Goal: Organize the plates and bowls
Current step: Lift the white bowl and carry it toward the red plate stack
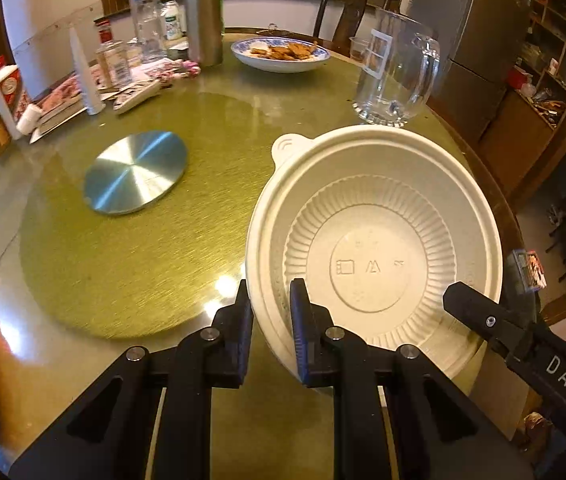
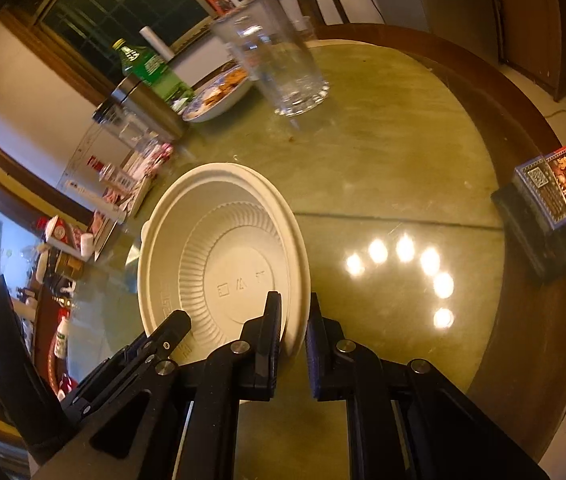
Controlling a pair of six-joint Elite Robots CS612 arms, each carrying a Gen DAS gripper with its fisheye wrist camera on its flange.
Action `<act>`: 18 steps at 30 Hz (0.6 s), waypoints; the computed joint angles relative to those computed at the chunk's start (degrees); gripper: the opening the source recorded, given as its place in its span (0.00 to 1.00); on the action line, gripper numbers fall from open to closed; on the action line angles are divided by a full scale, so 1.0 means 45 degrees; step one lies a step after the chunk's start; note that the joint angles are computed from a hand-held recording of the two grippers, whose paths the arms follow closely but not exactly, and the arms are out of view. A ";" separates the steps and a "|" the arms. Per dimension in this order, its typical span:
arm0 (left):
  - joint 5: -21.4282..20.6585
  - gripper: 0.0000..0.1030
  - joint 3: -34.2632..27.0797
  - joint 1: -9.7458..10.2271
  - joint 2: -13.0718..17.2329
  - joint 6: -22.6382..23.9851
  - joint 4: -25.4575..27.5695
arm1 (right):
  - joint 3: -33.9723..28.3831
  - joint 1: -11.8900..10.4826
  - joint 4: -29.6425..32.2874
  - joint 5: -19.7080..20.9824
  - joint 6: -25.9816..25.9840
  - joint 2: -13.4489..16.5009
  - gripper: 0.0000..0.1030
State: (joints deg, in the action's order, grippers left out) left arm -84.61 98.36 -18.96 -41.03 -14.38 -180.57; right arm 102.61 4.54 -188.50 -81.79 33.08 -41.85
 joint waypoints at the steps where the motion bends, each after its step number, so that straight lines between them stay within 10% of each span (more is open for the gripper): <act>1: -0.0035 0.15 0.0079 0.0058 -0.0036 -0.0017 -0.0081 | 0.0071 0.0112 -0.0075 -0.0097 -0.0072 -0.0040 0.11; 18: -0.0275 0.16 0.1730 0.0800 -0.0671 -0.0206 -0.1372 | 0.0460 0.1490 -0.0312 -0.1208 -0.0842 -0.0336 0.11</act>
